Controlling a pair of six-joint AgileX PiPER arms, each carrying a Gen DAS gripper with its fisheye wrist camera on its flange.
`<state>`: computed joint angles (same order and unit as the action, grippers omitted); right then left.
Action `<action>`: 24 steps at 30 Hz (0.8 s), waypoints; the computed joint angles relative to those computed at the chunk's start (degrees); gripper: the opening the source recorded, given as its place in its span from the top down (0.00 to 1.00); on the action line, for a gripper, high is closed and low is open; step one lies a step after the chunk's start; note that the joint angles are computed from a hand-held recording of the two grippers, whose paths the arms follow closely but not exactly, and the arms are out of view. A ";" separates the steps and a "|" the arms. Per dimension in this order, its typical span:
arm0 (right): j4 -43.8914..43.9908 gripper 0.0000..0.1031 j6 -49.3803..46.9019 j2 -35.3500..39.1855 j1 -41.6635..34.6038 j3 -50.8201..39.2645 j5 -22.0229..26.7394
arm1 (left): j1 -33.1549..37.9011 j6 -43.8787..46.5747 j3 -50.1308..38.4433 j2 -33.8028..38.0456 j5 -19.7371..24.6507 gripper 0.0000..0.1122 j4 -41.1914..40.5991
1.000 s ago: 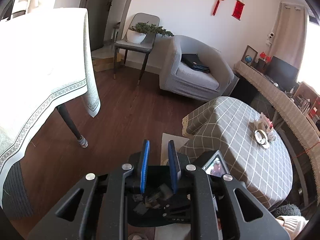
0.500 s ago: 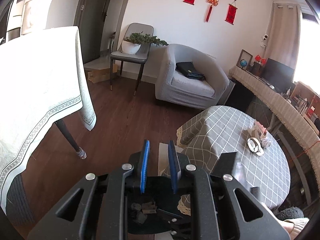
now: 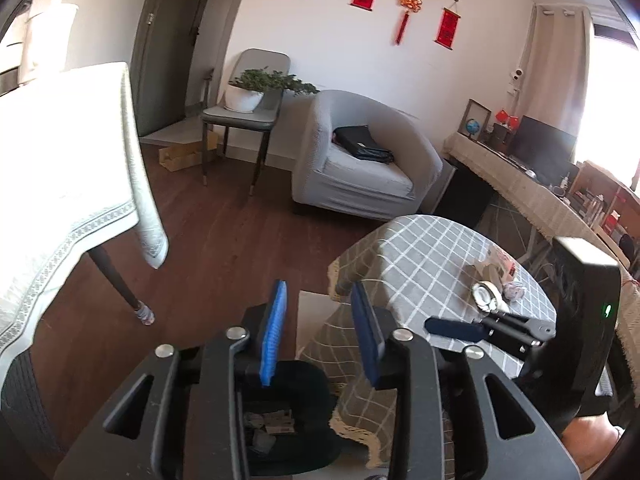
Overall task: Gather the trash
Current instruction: 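Move both open grippers back toward the remaining trash on the table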
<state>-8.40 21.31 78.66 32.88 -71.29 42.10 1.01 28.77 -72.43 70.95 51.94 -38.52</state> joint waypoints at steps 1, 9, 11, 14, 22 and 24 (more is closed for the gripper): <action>-0.92 0.36 0.26 -2.38 -1.83 1.74 0.19 | -1.96 -1.43 -0.23 -0.01 -0.70 0.64 1.16; -0.56 0.36 -2.64 -9.96 -10.95 8.29 0.49 | -14.09 -9.77 -0.72 0.81 -5.45 0.57 8.63; 0.72 0.36 -4.44 -11.85 -13.96 9.86 0.38 | -17.70 -12.45 -0.98 1.26 -6.68 0.56 10.78; 4.62 0.36 -9.43 -14.84 -20.54 12.15 0.53 | -22.64 -16.28 -1.41 2.40 -8.35 0.55 13.86; 15.30 0.36 -24.23 -20.48 -40.21 17.27 1.95 | -35.01 -26.29 -4.64 7.42 -10.98 0.54 22.65; 21.42 0.36 -31.00 -21.31 -46.73 18.42 2.90 | -37.65 -28.88 -5.87 9.06 -11.30 0.53 25.16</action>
<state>13.02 -9.69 57.34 -13.86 -52.87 45.00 -36.64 -0.11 -78.30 80.02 40.64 -13.35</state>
